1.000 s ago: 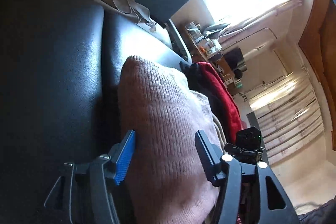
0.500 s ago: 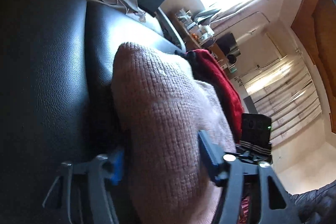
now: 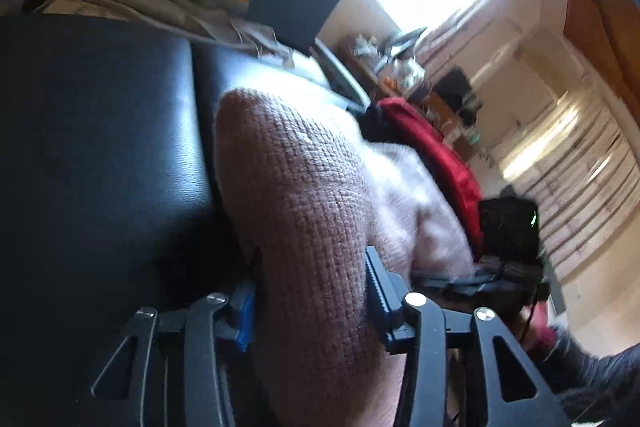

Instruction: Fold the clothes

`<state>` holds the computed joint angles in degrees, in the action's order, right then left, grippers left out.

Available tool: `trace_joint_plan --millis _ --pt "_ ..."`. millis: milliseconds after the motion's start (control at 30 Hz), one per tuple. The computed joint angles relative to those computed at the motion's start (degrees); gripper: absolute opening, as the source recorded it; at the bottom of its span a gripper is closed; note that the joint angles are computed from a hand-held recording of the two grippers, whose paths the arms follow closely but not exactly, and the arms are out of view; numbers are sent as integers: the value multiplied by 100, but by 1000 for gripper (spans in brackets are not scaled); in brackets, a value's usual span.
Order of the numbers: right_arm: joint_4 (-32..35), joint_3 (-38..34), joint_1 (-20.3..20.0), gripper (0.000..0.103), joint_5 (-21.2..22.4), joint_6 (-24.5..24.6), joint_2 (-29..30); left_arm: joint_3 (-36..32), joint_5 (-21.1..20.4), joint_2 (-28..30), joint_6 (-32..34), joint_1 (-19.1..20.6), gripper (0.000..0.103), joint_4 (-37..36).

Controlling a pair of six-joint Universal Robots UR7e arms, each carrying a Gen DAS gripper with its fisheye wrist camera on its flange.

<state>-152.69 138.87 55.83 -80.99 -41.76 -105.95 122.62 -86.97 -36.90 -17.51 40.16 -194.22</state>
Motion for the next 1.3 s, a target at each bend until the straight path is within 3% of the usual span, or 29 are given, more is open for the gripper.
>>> trace_joint_plan --millis 200,333,467,567,700,767,867,933,967,1033,1067,1100,1167,1300 --pt "-160 447 440 53 394 92 198 1242 563 -1098 -132 -251 42 -758" --pt "-495 202 1423 53 465 348 1144 2082 1379 -2300 -275 -477 42 -924" --pt "-717 -611 2768 52 459 586 2492 2671 2566 -3858 -255 -732 42 -604" --pt "-658 -1439 3544 52 432 688 3396 2799 3436 -4927 -41 -840 42 -161" --pt "-210 -3028 4520 50 349 780 4821 2660 4249 -5750 281 -605 41 209" --pt "39 -3675 4794 50 274 800 5366 2534 4571 -5992 478 -375 41 194" --pt "397 -4669 5109 50 -61 849 6278 2284 4660 -5900 322 474 39 350" --pt "516 -5193 5210 50 -733 982 6894 2055 4560 -5672 56 1225 38 671" --pt "610 -5489 5259 56 -1077 1059 7215 1984 4529 -5577 -9 1478 38 765" --pt "545 -5751 5176 77 -1441 1178 7662 2036 4572 -5541 105 1577 42 651" --pt "492 -5757 5119 90 -1358 1258 7701 2061 4593 -5519 165 1628 42 590" --pt "436 -5749 5045 96 -1201 1328 7722 2085 4614 -5496 226 1679 43 526" --pt "258 -5670 4997 100 -1098 1272 7698 2129 4676 -5481 329 1723 44 478" --pt "-568 -5227 5189 103 -1461 509 7440 2263 5219 -5888 112 1205 45 1032"
